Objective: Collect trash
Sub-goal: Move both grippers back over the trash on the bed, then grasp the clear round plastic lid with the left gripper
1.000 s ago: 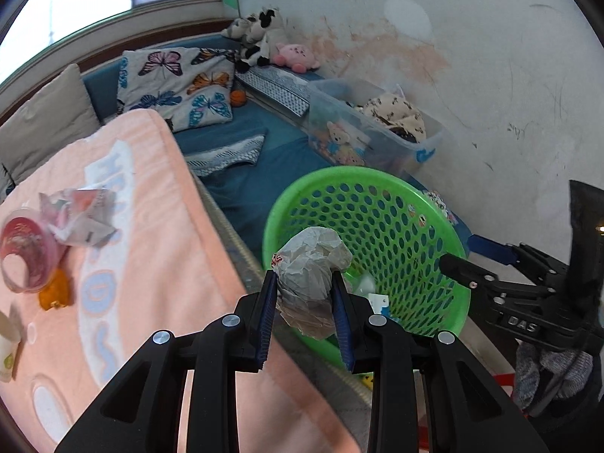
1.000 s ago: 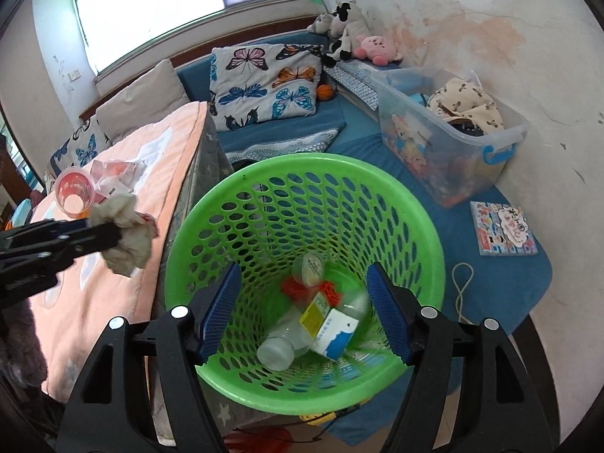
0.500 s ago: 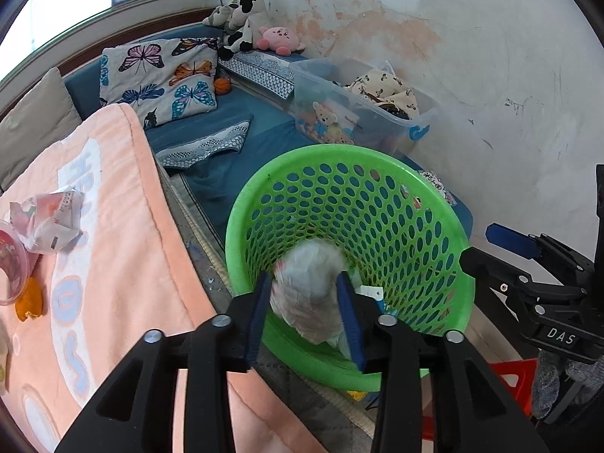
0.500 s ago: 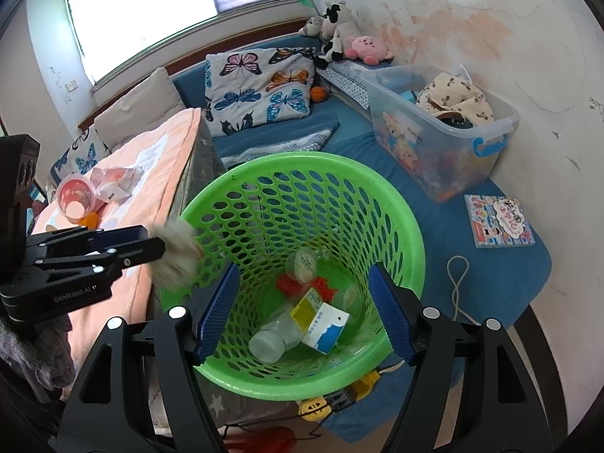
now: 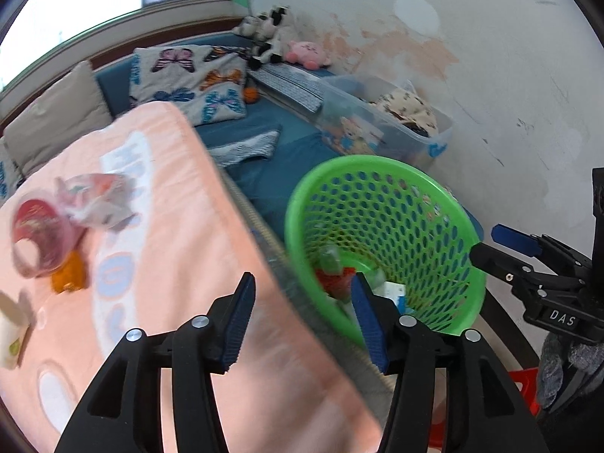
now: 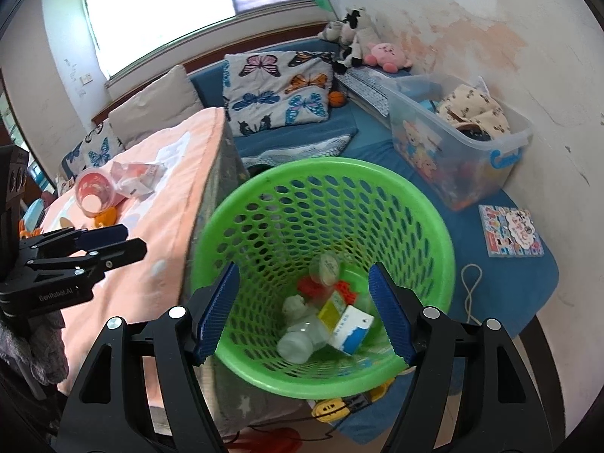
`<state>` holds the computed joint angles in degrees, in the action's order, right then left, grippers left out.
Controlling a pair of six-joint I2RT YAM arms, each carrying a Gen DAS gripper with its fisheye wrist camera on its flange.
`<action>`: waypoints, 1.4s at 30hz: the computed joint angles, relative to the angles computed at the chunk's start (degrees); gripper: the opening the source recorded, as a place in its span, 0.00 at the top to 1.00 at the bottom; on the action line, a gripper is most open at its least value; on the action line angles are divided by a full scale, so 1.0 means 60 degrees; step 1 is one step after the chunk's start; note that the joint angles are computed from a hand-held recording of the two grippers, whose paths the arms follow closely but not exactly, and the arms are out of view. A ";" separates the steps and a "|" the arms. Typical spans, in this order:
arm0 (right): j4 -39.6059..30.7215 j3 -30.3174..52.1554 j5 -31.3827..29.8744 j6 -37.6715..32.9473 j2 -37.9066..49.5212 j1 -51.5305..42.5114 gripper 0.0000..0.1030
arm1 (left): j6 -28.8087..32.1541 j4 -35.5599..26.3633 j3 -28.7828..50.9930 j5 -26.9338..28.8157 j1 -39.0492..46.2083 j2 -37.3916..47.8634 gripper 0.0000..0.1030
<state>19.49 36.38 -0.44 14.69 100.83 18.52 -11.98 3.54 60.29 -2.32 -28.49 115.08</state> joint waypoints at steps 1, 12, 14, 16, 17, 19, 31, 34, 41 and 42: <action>-0.0039 0.0065 0.0065 0.0041 0.0005 0.0148 0.30 | -0.0009 0.0112 -0.0292 -0.0055 0.0115 -0.0228 0.48; -0.0439 0.1143 0.0380 0.0287 0.0500 0.1587 0.29 | 0.0470 0.1112 -0.3127 -0.0279 0.1856 -0.2282 0.41; -0.0582 0.1484 0.0424 0.0318 0.0720 0.1884 0.29 | 0.0713 0.1237 -0.3506 -0.0213 0.2292 -0.2515 0.39; -0.0739 0.1792 0.0509 0.0341 0.0893 0.2150 0.29 | 0.0990 0.1456 -0.3944 -0.0213 0.2852 -0.2696 0.33; -0.0797 0.1932 0.0521 0.0344 0.0977 0.2253 0.29 | 0.1066 0.1491 -0.4017 -0.0202 0.3020 -0.2717 0.32; -0.0963 0.2292 0.0557 0.0321 0.1188 0.2462 0.29 | 0.1292 0.1600 -0.4279 -0.0040 0.3702 -0.2738 0.28; -0.1809 0.4255 0.0544 0.0177 0.2464 0.3488 0.28 | 0.2807 0.2759 -0.4950 0.0694 0.6431 -0.1528 0.11; -0.2009 0.4669 0.0515 0.0110 0.2760 0.3656 0.28 | 0.2899 0.2752 -0.4804 0.0878 0.6655 -0.1203 0.10; -0.2487 0.5532 0.0489 -0.0020 0.3306 0.3977 0.28 | 0.2904 0.2545 -0.4497 0.1415 0.6882 -0.0928 0.09; -0.2531 0.5623 0.0457 -0.0039 0.3365 0.4002 0.28 | 0.2965 0.2614 -0.4595 0.1492 0.6870 -0.1035 0.09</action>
